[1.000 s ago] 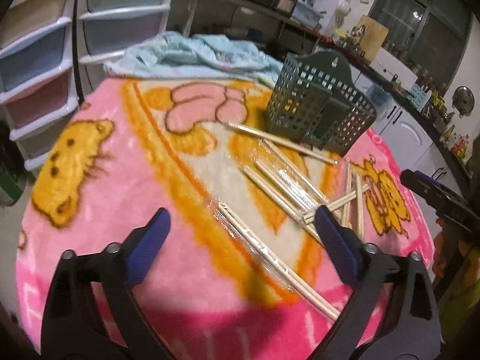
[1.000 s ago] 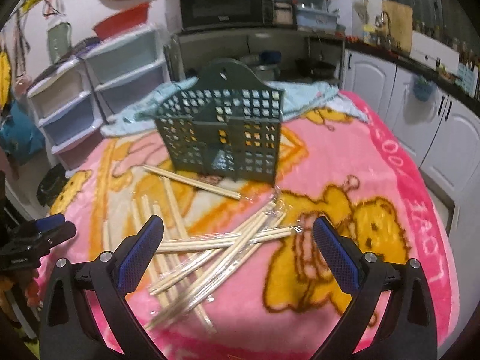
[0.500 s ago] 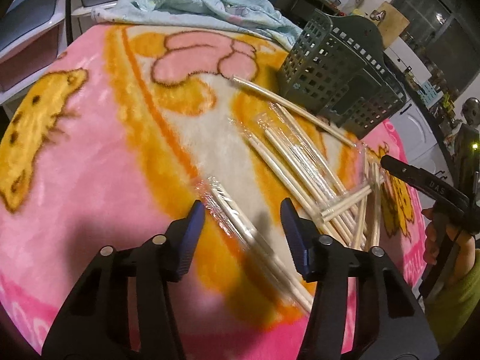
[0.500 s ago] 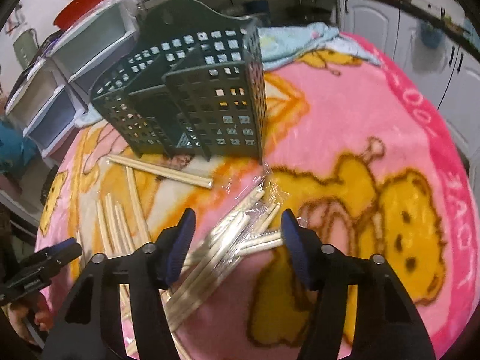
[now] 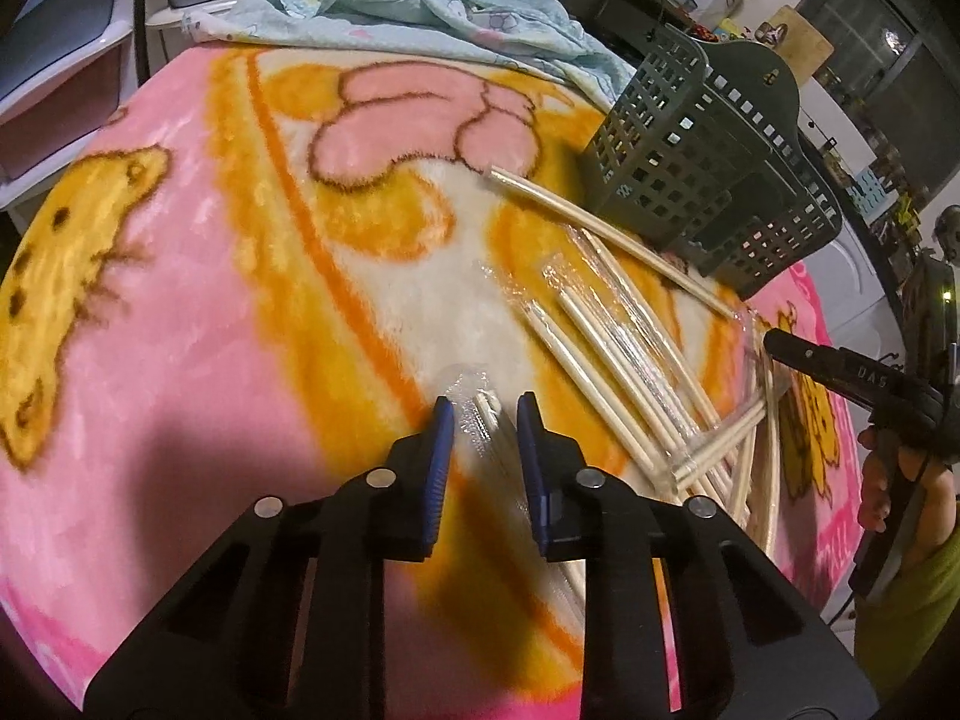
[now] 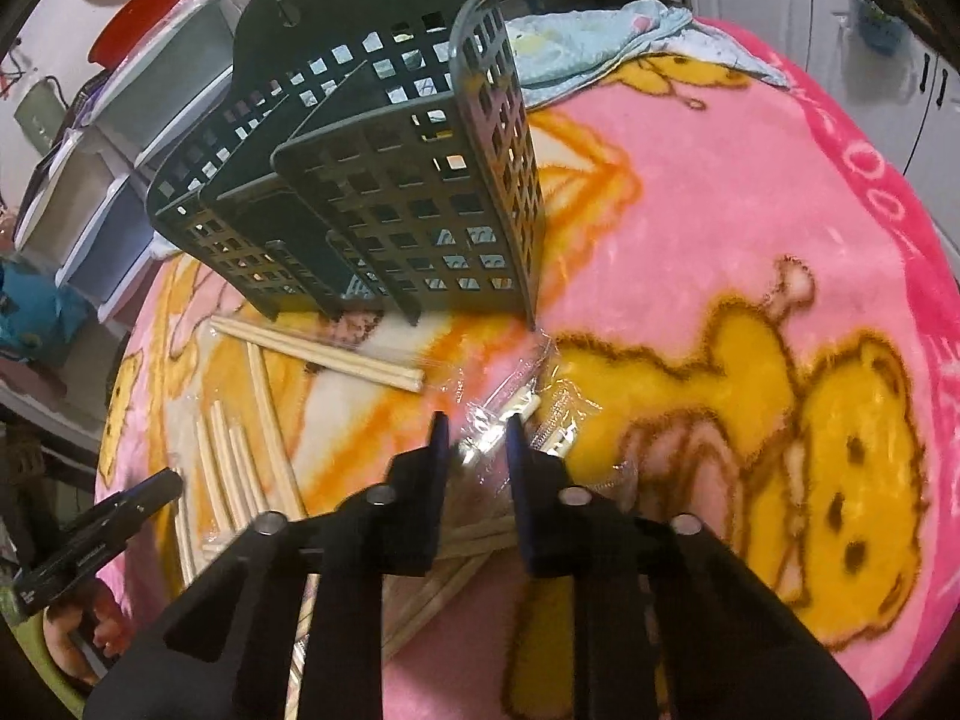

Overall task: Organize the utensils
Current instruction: 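Lower the right gripper onto a wrapped chopstick and close while the left gripper grasps another, then lift the right gripper's chopstick into the green caddy while the left gripper inserts its own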

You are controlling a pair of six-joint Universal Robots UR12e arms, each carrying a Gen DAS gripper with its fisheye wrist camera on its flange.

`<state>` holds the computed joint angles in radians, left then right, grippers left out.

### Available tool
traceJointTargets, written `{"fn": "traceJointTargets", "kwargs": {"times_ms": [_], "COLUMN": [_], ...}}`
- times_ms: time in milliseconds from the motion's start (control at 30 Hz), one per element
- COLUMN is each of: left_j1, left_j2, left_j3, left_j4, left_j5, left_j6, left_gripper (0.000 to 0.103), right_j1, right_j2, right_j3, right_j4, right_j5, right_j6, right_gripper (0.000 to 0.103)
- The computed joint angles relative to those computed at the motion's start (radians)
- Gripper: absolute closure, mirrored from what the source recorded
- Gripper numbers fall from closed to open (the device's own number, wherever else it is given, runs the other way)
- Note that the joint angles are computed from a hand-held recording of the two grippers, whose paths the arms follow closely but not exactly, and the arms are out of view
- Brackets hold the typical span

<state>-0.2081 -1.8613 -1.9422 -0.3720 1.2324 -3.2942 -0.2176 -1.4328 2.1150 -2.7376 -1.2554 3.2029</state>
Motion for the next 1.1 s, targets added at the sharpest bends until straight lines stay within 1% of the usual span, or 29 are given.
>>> {"fn": "traceJointTargets", "kwargs": {"times_ms": [33, 67, 233, 333, 400, 500, 533, 600, 633, 667, 800, 833, 900, 933, 967, 1000, 1033, 1100], "left_j1": [0.000, 0.001, 0.006, 0.011, 0.013, 0.016, 0.016, 0.017, 0.018, 0.019, 0.017, 0.017, 0.015, 0.012, 0.012, 0.010, 0.009, 0.005], "left_j2": [-0.001, -0.003, -0.010, -0.010, -0.009, -0.004, -0.002, 0.001, 0.003, 0.004, 0.011, 0.014, 0.016, 0.018, 0.019, 0.021, 0.022, 0.023], "left_j3": [0.002, 0.003, 0.012, 0.016, 0.017, 0.018, 0.019, 0.019, 0.019, 0.019, 0.023, 0.025, 0.030, 0.033, 0.034, 0.035, 0.039, 0.047], "left_j4": [0.000, 0.001, 0.004, 0.015, 0.027, 0.046, 0.049, 0.058, 0.066, 0.072, 0.093, 0.099, 0.105, 0.113, 0.118, 0.122, 0.125, 0.130], "left_j5": [0.002, 0.001, -0.009, -0.016, -0.021, -0.020, -0.021, -0.027, -0.032, -0.036, -0.046, -0.051, -0.057, -0.058, -0.060, -0.062, -0.066, -0.074], "left_j6": [0.002, 0.003, 0.013, 0.018, 0.018, 0.023, 0.025, 0.032, 0.033, 0.033, 0.033, 0.033, 0.033, 0.036, 0.037, 0.039, 0.041, 0.044], "left_gripper": [0.088, 0.090, 0.097, 0.098, 0.098, 0.099, 0.099, 0.099, 0.099, 0.100, 0.100, 0.100, 0.101, 0.101, 0.101, 0.101, 0.101, 0.101], "right_j1": [-0.001, -0.004, -0.016, -0.022, -0.024, -0.016, -0.015, -0.015, -0.012, -0.008, 0.010, 0.014, 0.020, 0.020, 0.020, 0.019, 0.016, 0.008], "right_j2": [0.001, 0.001, -0.010, -0.024, -0.032, -0.033, -0.030, -0.027, -0.025, -0.021, -0.005, 0.001, 0.012, 0.017, 0.021, 0.023, 0.023, 0.016], "right_j3": [-0.001, -0.001, 0.009, 0.016, 0.019, 0.010, 0.007, 0.006, 0.008, 0.005, -0.009, -0.017, -0.027, -0.030, -0.033, -0.033, -0.032, -0.024], "right_j4": [0.003, 0.005, -0.021, -0.040, -0.050, -0.022, -0.013, -0.009, -0.015, -0.013, -0.005, 0.010, 0.028, 0.033, 0.038, 0.036, 0.031, 0.019], "right_j5": [0.001, 0.006, 0.038, 0.061, 0.060, 0.021, 0.025, 0.032, 0.029, 0.023, -0.013, -0.023, -0.038, -0.041, -0.041, -0.042, -0.036, -0.016], "right_j6": [0.001, 0.002, 0.006, 0.001, -0.008, -0.011, -0.012, -0.001, 0.005, 0.009, 0.025, 0.026, 0.029, 0.029, 0.030, 0.033, 0.035, 0.034], "right_gripper": [0.098, 0.102, 0.102, 0.102, 0.102, 0.102, 0.099, 0.079, 0.066, 0.060, 0.060, 0.061, 0.070, 0.080, 0.087, 0.092, 0.096, 0.097]}}
